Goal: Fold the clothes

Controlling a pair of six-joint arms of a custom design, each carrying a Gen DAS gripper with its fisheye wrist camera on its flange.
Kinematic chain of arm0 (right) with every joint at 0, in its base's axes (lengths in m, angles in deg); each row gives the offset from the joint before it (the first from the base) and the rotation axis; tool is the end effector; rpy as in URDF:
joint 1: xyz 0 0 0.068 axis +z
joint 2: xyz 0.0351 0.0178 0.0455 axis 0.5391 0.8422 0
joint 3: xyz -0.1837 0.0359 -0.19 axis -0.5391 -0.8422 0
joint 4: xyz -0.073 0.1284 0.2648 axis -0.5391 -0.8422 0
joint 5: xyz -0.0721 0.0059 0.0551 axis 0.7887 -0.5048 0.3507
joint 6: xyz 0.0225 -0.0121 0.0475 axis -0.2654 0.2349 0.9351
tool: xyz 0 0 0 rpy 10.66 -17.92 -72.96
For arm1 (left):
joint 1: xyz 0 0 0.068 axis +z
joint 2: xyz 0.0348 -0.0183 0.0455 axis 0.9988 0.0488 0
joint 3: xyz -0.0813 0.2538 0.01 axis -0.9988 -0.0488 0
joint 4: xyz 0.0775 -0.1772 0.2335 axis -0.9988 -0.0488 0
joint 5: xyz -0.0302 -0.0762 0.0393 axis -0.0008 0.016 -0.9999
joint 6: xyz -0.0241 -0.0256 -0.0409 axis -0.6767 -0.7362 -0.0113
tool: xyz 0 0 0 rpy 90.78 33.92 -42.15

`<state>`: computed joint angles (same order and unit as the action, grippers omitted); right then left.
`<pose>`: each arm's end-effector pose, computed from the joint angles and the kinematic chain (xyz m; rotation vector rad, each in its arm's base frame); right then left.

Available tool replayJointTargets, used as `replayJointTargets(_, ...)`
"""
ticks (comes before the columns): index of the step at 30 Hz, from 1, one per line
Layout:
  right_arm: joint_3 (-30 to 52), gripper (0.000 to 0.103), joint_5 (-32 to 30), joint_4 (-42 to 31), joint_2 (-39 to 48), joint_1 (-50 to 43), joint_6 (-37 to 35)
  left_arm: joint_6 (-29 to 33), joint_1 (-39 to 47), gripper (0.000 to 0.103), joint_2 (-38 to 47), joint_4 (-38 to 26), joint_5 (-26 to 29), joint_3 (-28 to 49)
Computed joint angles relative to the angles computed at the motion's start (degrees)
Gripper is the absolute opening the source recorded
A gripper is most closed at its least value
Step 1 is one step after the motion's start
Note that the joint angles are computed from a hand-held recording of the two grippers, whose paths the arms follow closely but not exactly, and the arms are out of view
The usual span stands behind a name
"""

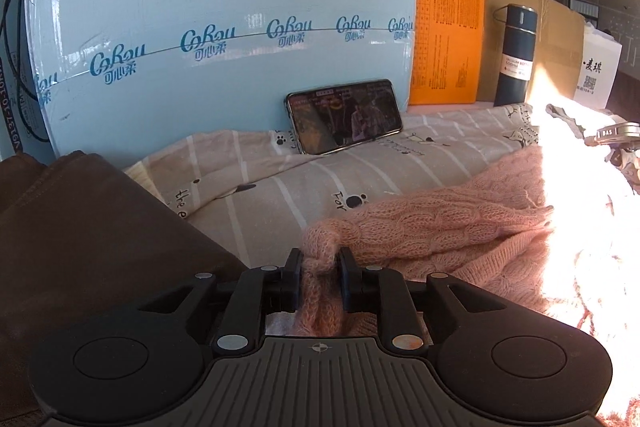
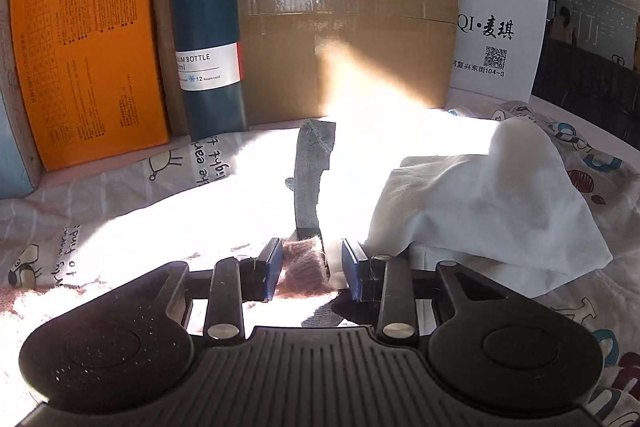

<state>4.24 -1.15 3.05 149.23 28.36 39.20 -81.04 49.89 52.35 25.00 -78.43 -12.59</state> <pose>0.4238 -0.0289 0.1668 0.0550 2.1169 0.0466 0.2004 -0.1284 0.1907 -0.0460 2.1511 0.0440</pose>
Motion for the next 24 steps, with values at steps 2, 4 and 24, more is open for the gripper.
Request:
replayJointTargets(2,-1.9,0.055,-5.2,2.1,-1.4,-1.7,1.5,0.1,-1.7,0.042,-3.3,-0.5,-1.6,-1.0)
replayJointTargets(4,-5.6,0.08,-13.3,5.8,-4.5,-4.3,4.4,0.0,-3.9,0.068,-6.7,-1.0,-4.7,-2.0)
replayJointTargets(24,-29.7,0.094,-22.0,-15.1,-40.1,-26.3,6.1,16.3,-21.1,0.098,-11.6,14.4,9.5,-9.1)
